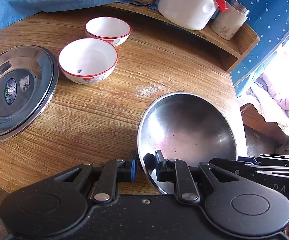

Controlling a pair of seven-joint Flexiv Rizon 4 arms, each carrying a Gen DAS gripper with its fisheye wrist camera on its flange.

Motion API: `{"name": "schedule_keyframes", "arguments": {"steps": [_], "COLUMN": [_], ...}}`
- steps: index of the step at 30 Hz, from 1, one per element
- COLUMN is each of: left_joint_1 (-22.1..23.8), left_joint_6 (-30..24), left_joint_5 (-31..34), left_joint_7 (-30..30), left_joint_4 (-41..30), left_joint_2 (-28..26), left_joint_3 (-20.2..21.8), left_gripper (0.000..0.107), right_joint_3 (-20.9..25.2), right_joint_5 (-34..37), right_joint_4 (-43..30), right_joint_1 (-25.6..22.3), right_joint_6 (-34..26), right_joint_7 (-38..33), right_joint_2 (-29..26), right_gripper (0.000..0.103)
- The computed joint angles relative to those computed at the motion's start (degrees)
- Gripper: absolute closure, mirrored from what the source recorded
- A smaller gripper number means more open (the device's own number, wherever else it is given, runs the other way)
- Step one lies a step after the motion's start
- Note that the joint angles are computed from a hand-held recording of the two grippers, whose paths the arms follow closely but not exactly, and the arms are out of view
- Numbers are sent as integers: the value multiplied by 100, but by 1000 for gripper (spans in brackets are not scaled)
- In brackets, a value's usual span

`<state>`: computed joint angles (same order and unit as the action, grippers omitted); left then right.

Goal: Organize plates and bowls
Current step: 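Lift the steel bowl with both grippers and carry it toward the white bowls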

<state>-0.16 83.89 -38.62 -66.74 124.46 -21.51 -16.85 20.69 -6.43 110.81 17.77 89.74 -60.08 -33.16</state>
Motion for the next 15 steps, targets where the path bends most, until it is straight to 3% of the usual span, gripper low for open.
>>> {"name": "schedule_keyframes", "arguments": {"steps": [15], "left_joint_1": [63], "left_joint_6": [261], "left_joint_5": [523], "left_joint_7": [-431], "left_joint_4": [-32], "left_joint_2": [-124], "left_joint_3": [6], "left_gripper": [87], "right_joint_3": [41], "right_joint_5": [29], "right_joint_4": [-101], "right_joint_1": [-9], "right_joint_6": [-42], "right_joint_7": [-99], "right_joint_2": [-68], "right_gripper": [74]}}
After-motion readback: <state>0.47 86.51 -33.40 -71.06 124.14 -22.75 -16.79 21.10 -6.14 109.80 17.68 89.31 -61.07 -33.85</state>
